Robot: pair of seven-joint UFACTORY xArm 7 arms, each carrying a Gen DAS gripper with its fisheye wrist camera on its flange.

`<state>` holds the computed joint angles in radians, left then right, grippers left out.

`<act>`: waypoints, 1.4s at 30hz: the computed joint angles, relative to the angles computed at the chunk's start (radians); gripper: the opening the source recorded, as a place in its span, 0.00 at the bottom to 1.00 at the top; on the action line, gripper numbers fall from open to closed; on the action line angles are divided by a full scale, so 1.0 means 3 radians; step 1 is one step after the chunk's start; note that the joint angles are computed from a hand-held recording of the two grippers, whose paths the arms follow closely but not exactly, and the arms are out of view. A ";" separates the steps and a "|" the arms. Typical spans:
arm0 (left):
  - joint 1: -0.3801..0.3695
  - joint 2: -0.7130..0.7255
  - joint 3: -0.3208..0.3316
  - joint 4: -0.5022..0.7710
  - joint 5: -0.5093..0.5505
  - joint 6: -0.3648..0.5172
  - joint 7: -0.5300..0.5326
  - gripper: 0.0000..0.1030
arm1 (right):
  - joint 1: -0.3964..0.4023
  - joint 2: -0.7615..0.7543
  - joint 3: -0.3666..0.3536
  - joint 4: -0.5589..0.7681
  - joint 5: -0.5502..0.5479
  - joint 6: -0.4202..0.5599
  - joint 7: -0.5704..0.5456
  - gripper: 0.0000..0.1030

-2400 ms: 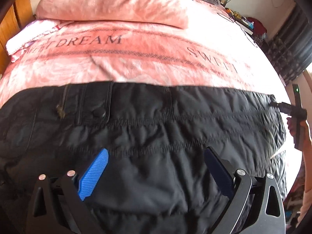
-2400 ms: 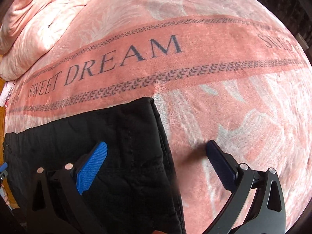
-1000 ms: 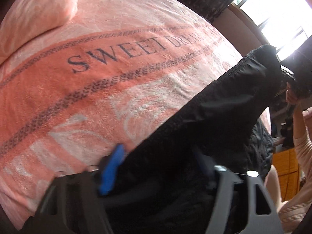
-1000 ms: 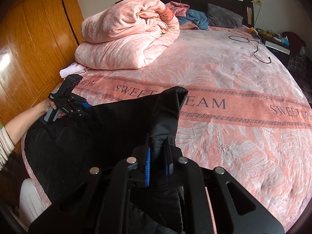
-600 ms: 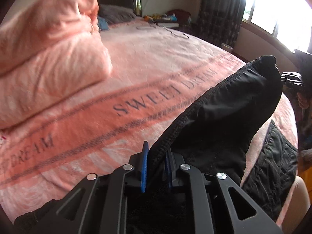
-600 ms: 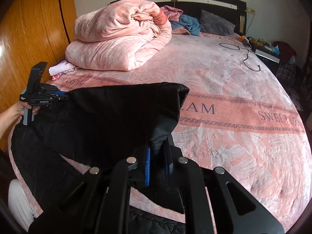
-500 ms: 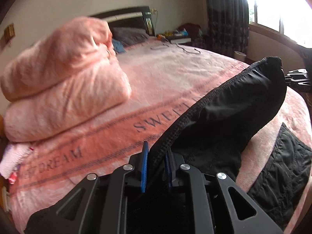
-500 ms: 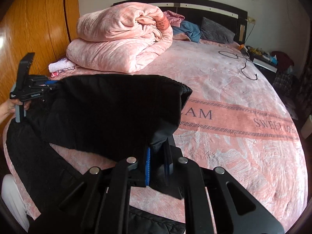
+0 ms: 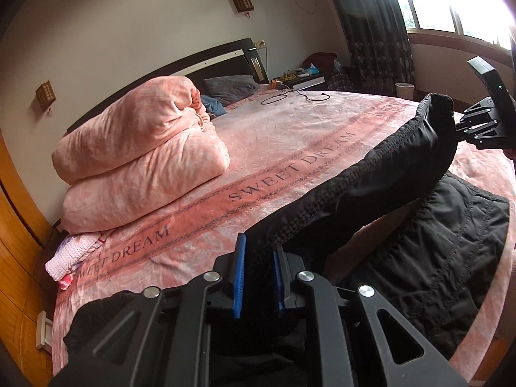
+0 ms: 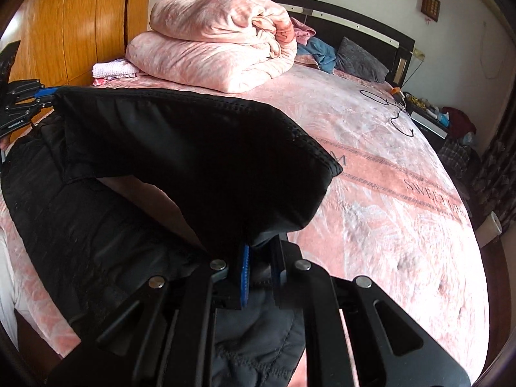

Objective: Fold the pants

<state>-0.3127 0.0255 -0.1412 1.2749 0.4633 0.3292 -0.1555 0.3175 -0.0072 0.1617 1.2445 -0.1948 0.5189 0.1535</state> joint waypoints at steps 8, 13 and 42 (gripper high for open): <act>0.0050 -0.0549 -0.0187 -0.0655 -0.0008 0.0001 -0.0375 0.15 | -0.0007 -0.0465 0.0052 -0.0511 0.0174 0.0025 -0.0036 0.10; 0.0082 -0.0799 -0.0291 -0.1004 -0.0211 -0.0027 -0.0539 0.15 | 0.0015 -0.0658 0.0095 -0.0750 0.0287 0.0149 -0.0013 0.11; -0.0474 -0.1395 -0.0197 -0.1988 -0.1842 0.0118 -0.0959 0.51 | -0.0035 -0.0687 0.0260 -0.1020 -0.0257 0.0780 0.0841 0.58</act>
